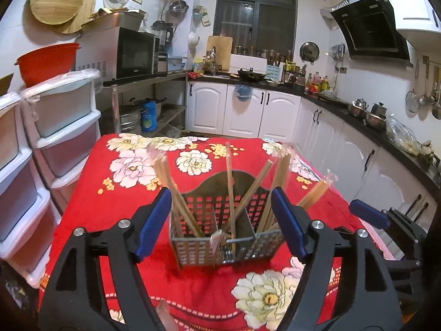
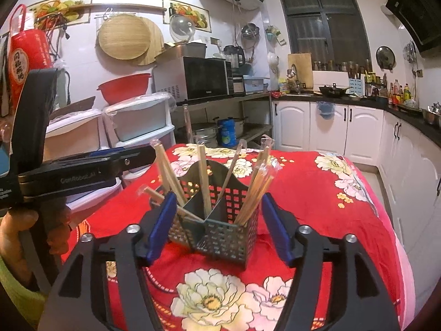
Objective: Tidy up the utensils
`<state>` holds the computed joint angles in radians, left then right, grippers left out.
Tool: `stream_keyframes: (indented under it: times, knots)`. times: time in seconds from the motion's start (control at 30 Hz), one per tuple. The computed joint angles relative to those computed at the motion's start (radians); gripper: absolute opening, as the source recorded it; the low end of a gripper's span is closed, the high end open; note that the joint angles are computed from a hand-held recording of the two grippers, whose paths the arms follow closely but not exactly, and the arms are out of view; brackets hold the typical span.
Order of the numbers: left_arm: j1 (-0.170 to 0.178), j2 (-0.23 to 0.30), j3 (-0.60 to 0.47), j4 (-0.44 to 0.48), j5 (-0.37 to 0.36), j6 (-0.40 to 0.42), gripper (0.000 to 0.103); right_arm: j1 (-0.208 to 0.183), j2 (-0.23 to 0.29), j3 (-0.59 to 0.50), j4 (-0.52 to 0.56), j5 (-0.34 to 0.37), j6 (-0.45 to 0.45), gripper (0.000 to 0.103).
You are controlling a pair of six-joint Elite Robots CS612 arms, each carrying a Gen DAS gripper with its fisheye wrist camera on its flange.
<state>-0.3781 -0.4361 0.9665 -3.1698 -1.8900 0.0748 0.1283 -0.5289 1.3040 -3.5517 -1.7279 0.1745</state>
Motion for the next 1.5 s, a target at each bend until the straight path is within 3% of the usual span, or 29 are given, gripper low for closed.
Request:
stream_keyframes:
  times: [0.17,0.23,0.4,0.97,1.27,1.5]
  knots:
    - [0.01,-0.018,0.049,-0.018,-0.01,-0.006,0.075,0.014,-0.007,0.028,-0.032,-0.018,-0.004,0.082]
    - [0.014,-0.025,0.072,-0.036,-0.012,-0.006,0.082,0.02,-0.007,0.037,-0.037,-0.024,-0.01,0.088]
    - [0.018,-0.04,0.132,-0.079,0.018,-0.004,0.091,0.03,-0.006,0.05,-0.039,-0.038,-0.013,0.094]
    - [0.036,-0.03,0.193,-0.057,0.038,-0.038,0.091,0.042,0.025,0.053,0.029,-0.046,0.037,0.096]
    - [0.033,0.0,0.197,-0.196,0.09,-0.087,0.091,0.049,0.062,0.037,-0.042,-0.104,0.033,0.096]
    - [0.028,0.02,0.184,-0.24,0.111,-0.096,0.091,0.054,0.092,0.012,-0.125,-0.167,-0.003,0.096]
